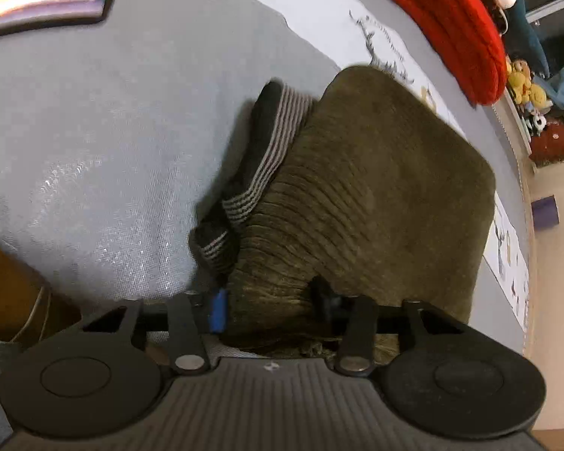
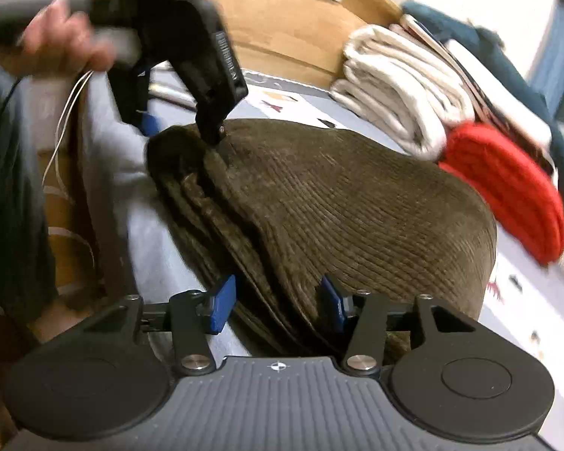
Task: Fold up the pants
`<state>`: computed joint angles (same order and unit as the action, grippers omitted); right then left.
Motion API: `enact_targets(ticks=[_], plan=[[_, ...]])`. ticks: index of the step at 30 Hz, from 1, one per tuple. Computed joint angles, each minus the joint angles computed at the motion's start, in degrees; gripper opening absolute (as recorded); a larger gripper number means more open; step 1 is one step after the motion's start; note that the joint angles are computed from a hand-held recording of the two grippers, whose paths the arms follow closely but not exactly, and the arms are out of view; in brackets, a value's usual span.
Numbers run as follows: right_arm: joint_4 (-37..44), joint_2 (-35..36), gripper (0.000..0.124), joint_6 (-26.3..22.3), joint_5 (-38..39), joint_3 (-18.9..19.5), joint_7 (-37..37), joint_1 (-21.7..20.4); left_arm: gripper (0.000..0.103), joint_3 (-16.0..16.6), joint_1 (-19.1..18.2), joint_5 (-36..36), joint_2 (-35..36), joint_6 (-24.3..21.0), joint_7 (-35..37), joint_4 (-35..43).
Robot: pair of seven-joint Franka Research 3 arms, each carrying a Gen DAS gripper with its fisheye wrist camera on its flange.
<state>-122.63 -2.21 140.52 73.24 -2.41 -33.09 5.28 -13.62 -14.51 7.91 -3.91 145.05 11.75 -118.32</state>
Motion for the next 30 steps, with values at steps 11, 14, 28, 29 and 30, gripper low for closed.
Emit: enact_targets(ticks=[11,14,28,29,30], plan=[[5.04,-1.22,0.017,-11.21,0.64,-1.19,12.4,-1.57,0.035,-1.84,-0.67,16.87,-6.15,-8.2,-3.45,3.02],[3.58,0.97,0.02,-9.29,-5.13,0.05,15.78,-0.66,0.04,-0.81,-0.88,9.86,-6.18,-4.75,-4.58,-5.67],[23.75,13.91,0.082,-16.19,-12.48,-2.06,60.98,-7.46,0.103,-1.65,3.08,25.76,-1.7,-6.28,-5.76,3.44],[25.9,16.15,0.083,-16.07,-14.21,-1.63,65.36,-7.73,0.103,-0.86,3.0,24.07,0.54,-6.16,-2.77,4.57],[28.6,18.79,0.083,-17.59,-16.38,-1.34,70.37,-8.15,0.103,-0.3,2.8,21.65,2.57,-6.89,0.42,5.86]])
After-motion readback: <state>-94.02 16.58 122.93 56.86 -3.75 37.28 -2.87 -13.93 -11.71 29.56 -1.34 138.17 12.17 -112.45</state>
